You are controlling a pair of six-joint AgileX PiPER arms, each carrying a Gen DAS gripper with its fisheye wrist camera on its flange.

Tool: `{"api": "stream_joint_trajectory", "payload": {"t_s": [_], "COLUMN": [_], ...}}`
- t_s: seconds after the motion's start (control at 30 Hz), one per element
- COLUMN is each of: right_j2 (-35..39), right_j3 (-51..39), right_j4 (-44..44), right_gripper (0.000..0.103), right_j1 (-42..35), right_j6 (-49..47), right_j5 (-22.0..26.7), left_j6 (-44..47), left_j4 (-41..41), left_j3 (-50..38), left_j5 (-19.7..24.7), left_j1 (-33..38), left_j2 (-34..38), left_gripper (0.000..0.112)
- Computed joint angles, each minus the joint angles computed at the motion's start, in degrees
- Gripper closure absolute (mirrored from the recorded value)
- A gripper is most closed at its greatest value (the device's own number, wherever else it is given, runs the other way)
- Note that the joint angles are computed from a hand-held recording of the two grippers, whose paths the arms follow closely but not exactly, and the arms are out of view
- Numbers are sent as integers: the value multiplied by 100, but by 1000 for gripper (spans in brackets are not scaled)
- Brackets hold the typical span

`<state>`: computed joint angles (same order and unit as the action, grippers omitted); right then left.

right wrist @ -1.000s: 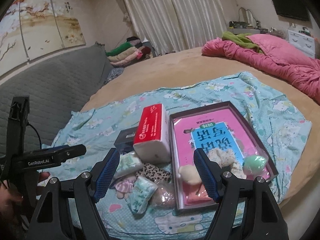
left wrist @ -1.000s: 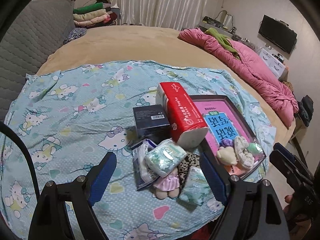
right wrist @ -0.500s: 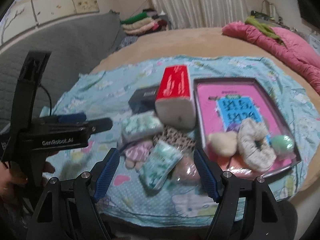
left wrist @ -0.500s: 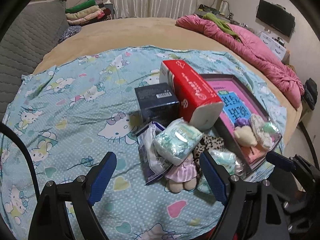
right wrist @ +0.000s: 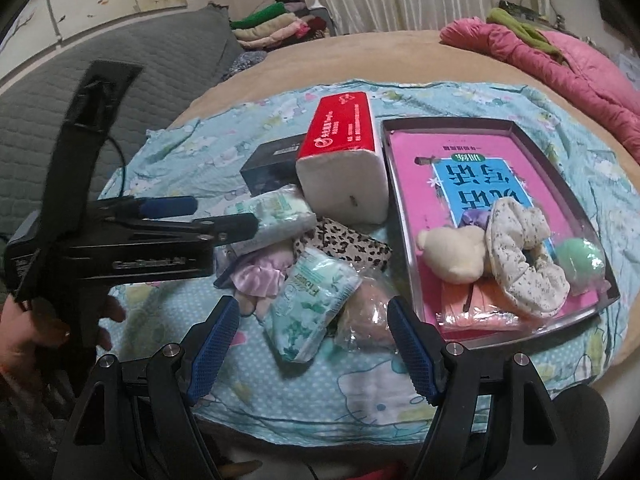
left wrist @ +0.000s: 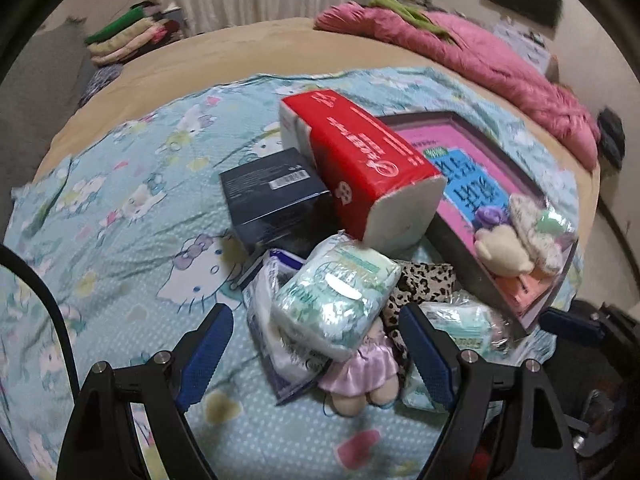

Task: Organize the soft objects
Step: 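Grasp a white 'Flower' pad pack with the left tool while the right grasps a green one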

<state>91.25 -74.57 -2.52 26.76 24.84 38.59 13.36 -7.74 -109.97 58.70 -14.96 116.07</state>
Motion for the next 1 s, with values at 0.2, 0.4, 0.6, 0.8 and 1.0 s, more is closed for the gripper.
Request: {"api": "stream_joint_trajectory", "payload": {"t_s": [0.2, 0.4, 0.6, 0.8, 1.0], "right_j2": [152, 326, 488, 812, 1170], "right_j3": [-79, -174, -302, -590, -903], "right_j4": [-57, -164, -236, -542, -1056], "right_gripper": [25, 25, 25, 25, 26], "right_j1": [80, 146, 179, 316, 459], "right_j6": [-29, -12, 58, 292, 582], "right_j5": [26, 71, 128, 235, 330], "left_j6": [77, 304, 552, 705, 832], "left_j4": [311, 329, 205, -156, -719], "left_j3": [-530, -897, -833, -811, -757], "left_j5": [216, 394, 323, 335, 399], "left_j1": [-186, -236, -228, -81, 217], "left_j2": [465, 765, 784, 766, 649], "left_gripper": [28, 38, 45, 50, 51]}}
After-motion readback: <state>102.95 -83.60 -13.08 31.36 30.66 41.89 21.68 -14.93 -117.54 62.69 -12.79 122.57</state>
